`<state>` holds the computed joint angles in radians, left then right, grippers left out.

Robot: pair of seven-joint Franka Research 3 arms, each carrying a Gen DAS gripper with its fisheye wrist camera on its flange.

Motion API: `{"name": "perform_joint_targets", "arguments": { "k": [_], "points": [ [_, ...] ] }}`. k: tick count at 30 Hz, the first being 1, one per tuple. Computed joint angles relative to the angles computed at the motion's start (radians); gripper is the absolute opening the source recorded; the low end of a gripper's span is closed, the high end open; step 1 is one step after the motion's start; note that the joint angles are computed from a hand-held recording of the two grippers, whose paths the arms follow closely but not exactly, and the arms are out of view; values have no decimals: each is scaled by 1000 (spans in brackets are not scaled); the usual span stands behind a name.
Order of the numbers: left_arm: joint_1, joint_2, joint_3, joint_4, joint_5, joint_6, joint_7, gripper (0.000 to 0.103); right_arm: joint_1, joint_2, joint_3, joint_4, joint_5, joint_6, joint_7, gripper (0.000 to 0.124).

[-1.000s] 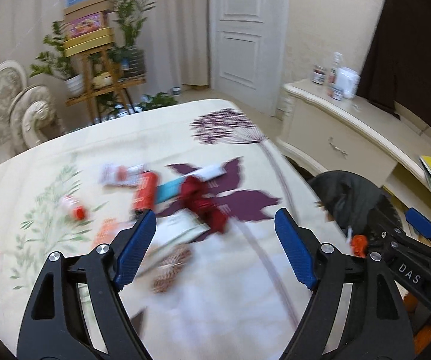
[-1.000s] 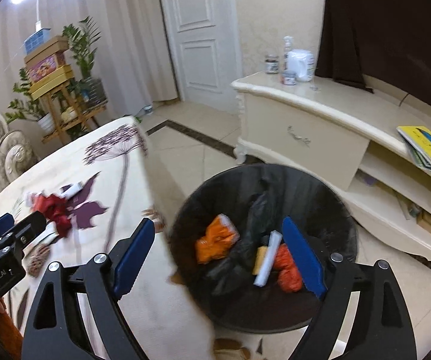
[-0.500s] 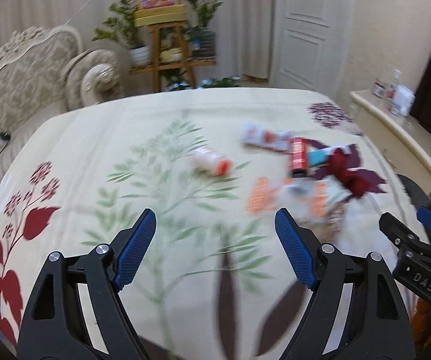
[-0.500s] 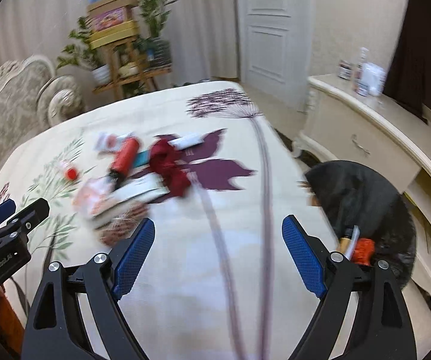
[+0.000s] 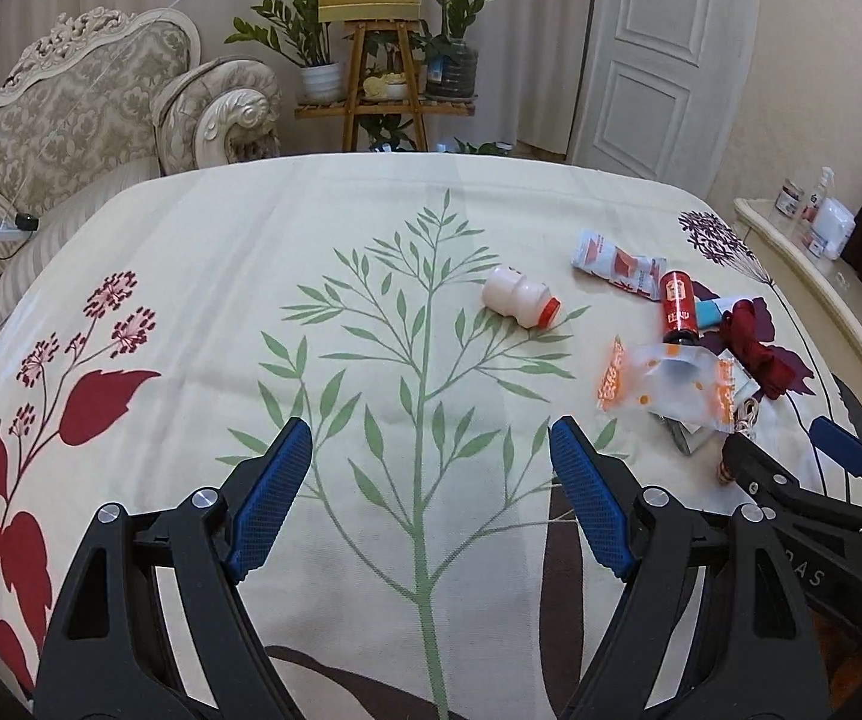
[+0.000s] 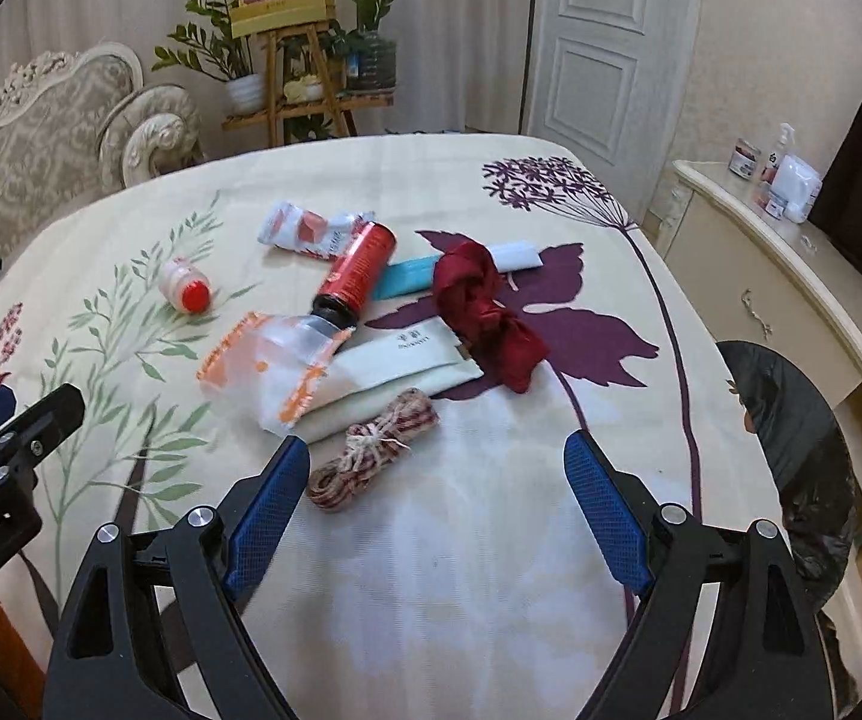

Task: Collect trash
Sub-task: 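Move both open tools back over the table, then lower the right tool onto the bundle of twine and close it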

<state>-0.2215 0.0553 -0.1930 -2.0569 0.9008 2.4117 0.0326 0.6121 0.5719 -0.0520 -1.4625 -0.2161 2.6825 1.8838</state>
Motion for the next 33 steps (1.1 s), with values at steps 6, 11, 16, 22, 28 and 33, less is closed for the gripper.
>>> {"name": "perform_joint_targets", "arguments": {
  "k": [6,11,16,22,28,33],
  "points": [
    [5,4,5,-6,-2,34,0,80,4,-25,-26,-23,-35,-14,23,83],
    [10,4,9,-10,-2,48,3,80,-7,-36,-23,-24,-52,-44,42,78],
    [19,-9,12,-26,3,58,-6,80,-11,-35,-8,-16,-52,-43,52,78],
    [35,-28,14,-51,2,67,-11,80,-6,18,16,55,-33,-84,29,52],
    [46,-35,11,-62,-7,90,-11,80,-23,20,37,52,30,-84,-26,24],
    [40,-13,8,-38,-11,107,5,80,-35,-7,34,14,56,-60,-32,19]
  ]
}}
